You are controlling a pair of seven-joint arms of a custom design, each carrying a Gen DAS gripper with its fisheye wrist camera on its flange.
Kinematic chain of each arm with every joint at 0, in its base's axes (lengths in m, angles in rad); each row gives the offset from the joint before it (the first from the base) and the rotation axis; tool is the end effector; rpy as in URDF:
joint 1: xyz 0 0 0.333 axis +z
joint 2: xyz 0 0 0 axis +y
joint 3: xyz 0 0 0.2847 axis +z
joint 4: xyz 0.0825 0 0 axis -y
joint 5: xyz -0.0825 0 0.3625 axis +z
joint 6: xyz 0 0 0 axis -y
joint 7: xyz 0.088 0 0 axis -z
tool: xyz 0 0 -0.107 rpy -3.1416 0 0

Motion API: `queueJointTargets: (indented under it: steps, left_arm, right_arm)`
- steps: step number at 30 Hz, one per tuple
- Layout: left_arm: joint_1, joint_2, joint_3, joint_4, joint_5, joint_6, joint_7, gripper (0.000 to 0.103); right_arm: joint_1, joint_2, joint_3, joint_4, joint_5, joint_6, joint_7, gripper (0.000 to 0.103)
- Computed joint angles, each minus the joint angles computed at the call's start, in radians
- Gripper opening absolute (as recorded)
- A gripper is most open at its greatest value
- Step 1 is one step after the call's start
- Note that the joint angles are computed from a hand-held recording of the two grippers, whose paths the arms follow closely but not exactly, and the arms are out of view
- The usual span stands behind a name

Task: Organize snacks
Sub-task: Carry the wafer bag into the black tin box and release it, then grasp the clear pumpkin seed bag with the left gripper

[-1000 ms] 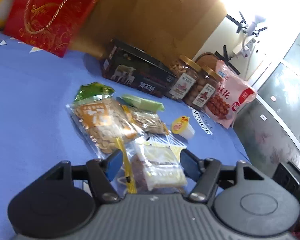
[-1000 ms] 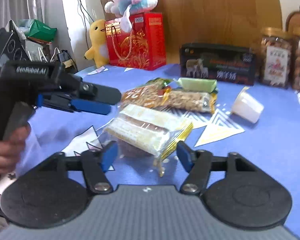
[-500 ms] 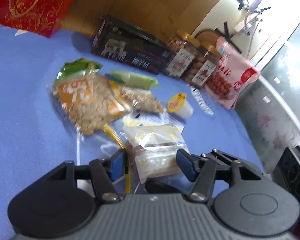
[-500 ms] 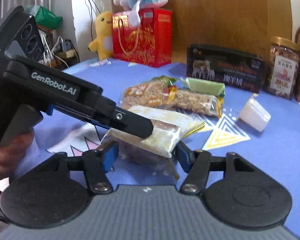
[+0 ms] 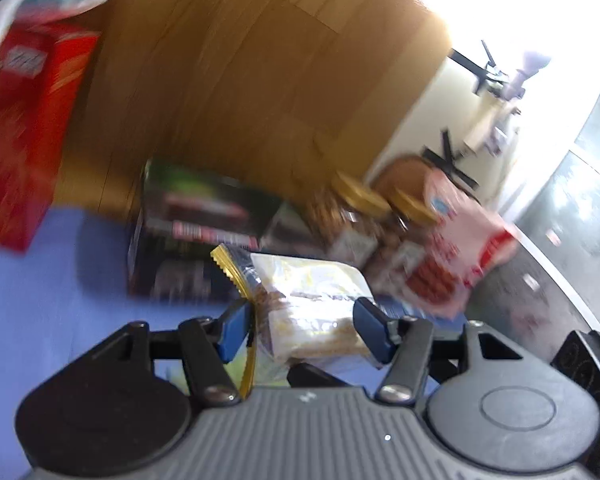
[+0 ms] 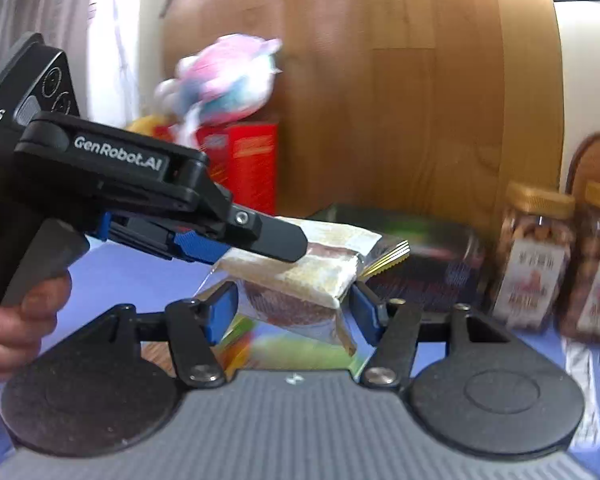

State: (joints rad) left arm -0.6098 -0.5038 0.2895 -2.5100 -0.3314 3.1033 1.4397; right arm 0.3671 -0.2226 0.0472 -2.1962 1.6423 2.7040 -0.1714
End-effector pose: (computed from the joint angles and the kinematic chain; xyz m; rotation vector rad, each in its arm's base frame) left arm 0.4291 -0.0964 0.5558 -1.9122 1.5903 -1.4576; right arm 0.4764 0.1734 0.5080 -1.7956 0.7142 -0.4287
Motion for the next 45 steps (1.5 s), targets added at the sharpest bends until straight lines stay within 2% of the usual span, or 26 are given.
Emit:
queueJointTargets:
  steps: [2,6,8,10,12,14,15,17,20,22,25,27,29,31,34,37,38,40,43,45]
  left_arm:
    - [-0.095,0.096,0.106,0.098,-0.048,0.007,0.047,0.057]
    - [-0.316,0.268,0.339,0.282,-0.263,0.003,0.200,0.057]
    - [-0.383,0.347,0.416,0.357,-0.394,-0.016,0.283,0.058]
    - [-0.400,0.403,0.448,0.402,-0.504,-0.040,0.352,0.059]
    - [-0.373,0.424,0.423,0.406,-0.494,-0.028,0.364,0.062]
    - [-0.357,0.404,0.402,0.391,-0.514,-0.021,0.408,0.065]
    - [-0.366,0.385,0.401,0.381,-0.561,-0.010,0.465,0.066]
    - [-0.342,0.318,0.365,0.327,-0.570,0.018,0.506,0.066]
    - [-0.252,0.221,0.263,0.233,-0.549,0.027,0.498,0.066]
    - [-0.119,0.164,0.137,0.156,-0.480,-0.007,0.426,0.066]
    - [0.021,0.094,0.002,0.057,-0.429,-0.061,0.351,0.066]
    - [0.040,0.036,-0.026,-0.012,-0.450,-0.061,0.329,0.066]
    - [0.017,-0.042,-0.009,-0.091,-0.471,-0.020,0.333,0.066]
    - [0.058,-0.116,-0.042,-0.177,-0.458,0.031,0.279,0.066]
    - [0.151,-0.205,-0.097,-0.273,-0.443,0.056,0.189,0.070]
    - [0.337,-0.233,-0.221,-0.310,-0.365,-0.005,0.086,0.071]
    - [0.353,-0.231,-0.226,-0.313,-0.345,-0.004,0.077,0.071]
    - [0.336,-0.216,-0.183,-0.308,-0.316,-0.006,0.084,0.076]
    - [0.219,-0.177,-0.058,-0.279,-0.299,-0.003,0.121,0.076]
    - [0.173,-0.165,-0.025,-0.276,-0.297,-0.005,0.115,0.076]
  right_arm:
    - [-0.011,0.100,-0.002,0.112,-0.053,-0.004,0.092,0.064]
    - [-0.041,0.294,0.016,0.324,-0.182,-0.002,0.297,0.064]
    - [-0.057,0.358,0.035,0.392,-0.236,0.005,0.377,0.065]
    - [-0.066,0.403,0.059,0.435,-0.263,0.044,0.407,0.066]
    - [-0.075,0.427,0.077,0.456,-0.302,0.079,0.451,0.068]
    - [-0.110,0.413,0.093,0.445,-0.255,0.049,0.432,0.070]
    - [-0.123,0.396,0.094,0.430,-0.231,0.032,0.417,0.070]
    - [-0.139,0.352,0.085,0.386,-0.207,0.005,0.411,0.070]
    - [-0.158,0.266,0.049,0.287,-0.182,-0.088,0.410,0.070]
    - [-0.164,0.212,0.020,0.214,-0.181,-0.146,0.418,0.070]
    - [-0.163,0.152,-0.014,0.128,-0.228,-0.219,0.466,0.070]
    - [-0.157,0.116,-0.026,0.076,-0.257,-0.244,0.490,0.070]
    - [-0.144,0.082,-0.032,0.031,-0.268,-0.257,0.487,0.070]
    - [-0.125,0.059,-0.032,0.004,-0.279,-0.273,0.474,0.070]
    - [-0.095,0.003,-0.036,-0.055,-0.273,-0.288,0.419,0.070]
    - [-0.073,-0.062,-0.053,-0.124,-0.269,-0.346,0.386,0.070]
    - [-0.068,-0.088,-0.056,-0.155,-0.273,-0.356,0.381,0.070]
    - [-0.059,-0.131,-0.061,-0.202,-0.293,-0.370,0.393,0.070]
    - [-0.045,-0.176,-0.061,-0.257,-0.312,-0.358,0.415,0.070]
    - [-0.041,-0.170,-0.057,-0.263,-0.352,-0.351,0.465,0.066]
